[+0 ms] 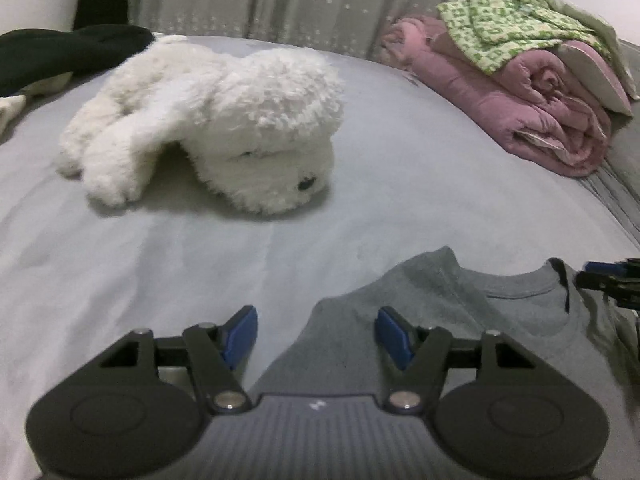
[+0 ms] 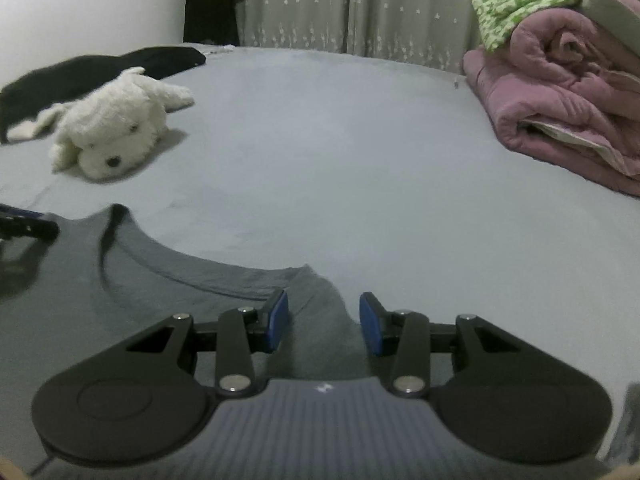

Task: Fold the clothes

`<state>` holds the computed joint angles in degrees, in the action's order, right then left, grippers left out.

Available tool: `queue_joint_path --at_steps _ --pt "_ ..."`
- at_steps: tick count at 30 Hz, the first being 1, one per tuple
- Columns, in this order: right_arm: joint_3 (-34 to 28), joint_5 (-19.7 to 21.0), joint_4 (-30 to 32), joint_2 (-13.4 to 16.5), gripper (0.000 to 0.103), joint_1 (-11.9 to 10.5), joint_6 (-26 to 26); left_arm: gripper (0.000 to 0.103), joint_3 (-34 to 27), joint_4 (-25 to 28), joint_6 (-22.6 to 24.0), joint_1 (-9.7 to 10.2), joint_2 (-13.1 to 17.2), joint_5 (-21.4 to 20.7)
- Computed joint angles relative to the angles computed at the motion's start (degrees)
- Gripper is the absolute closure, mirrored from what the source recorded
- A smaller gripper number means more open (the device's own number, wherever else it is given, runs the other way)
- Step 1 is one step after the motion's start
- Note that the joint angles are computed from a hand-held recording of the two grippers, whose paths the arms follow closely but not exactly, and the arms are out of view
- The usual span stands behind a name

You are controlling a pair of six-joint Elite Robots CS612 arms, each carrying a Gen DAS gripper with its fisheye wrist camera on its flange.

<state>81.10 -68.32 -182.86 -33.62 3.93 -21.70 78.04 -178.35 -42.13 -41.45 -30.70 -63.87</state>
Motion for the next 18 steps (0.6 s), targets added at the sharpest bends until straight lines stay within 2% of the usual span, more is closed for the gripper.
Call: queue_joint_path --at_steps 3,4,5,6,8,12,14,18 --pt "-1.49 1.25 2.93 0.87 0.062 -0.17 -0.45 0.048 -1.77 1.85 3.26 -0.18 0.65 -0.27" --pt "-1.78 1.69 3.7 1.12 0.067 -0.18 -0.83 0.061 -2.31 2.38 4.19 -0.29 0.85 -0.18" --pt "-1.72 2.17 3.51 1.32 0.077 -0.14 -1.1 0.081 -2.57 2.57 4.54 -0.62 0.97 0.55" --pt "-1.48 2.49 2.63 1.44 0.087 -0.06 -1.15 0.095 -2.85 2.75 4.89 -0.94 1.09 1.27" --pt "-0.77 1.3 -0.28 1.49 0.097 0.36 -0.58 0.099 -3.08 2.76 5.16 -1.78 1.21 4.89" --pt "0.72 -1.83 -11.04 1.79 0.099 1.04 2.48 0.099 -2.35 -1.58 8.14 -3.45 1.16 13.9" --pt "0.42 -1.27 -12.61 1.82 0.099 0.93 4.54 0.099 -2.77 0.14 7.83 -3.21 1.18 13.72" --pt "-1.68 -5.32 -8.75 2.89 0.099 1.96 1.87 0.099 -4.27 5.32 6.04 -2.49 1.93 11.76"
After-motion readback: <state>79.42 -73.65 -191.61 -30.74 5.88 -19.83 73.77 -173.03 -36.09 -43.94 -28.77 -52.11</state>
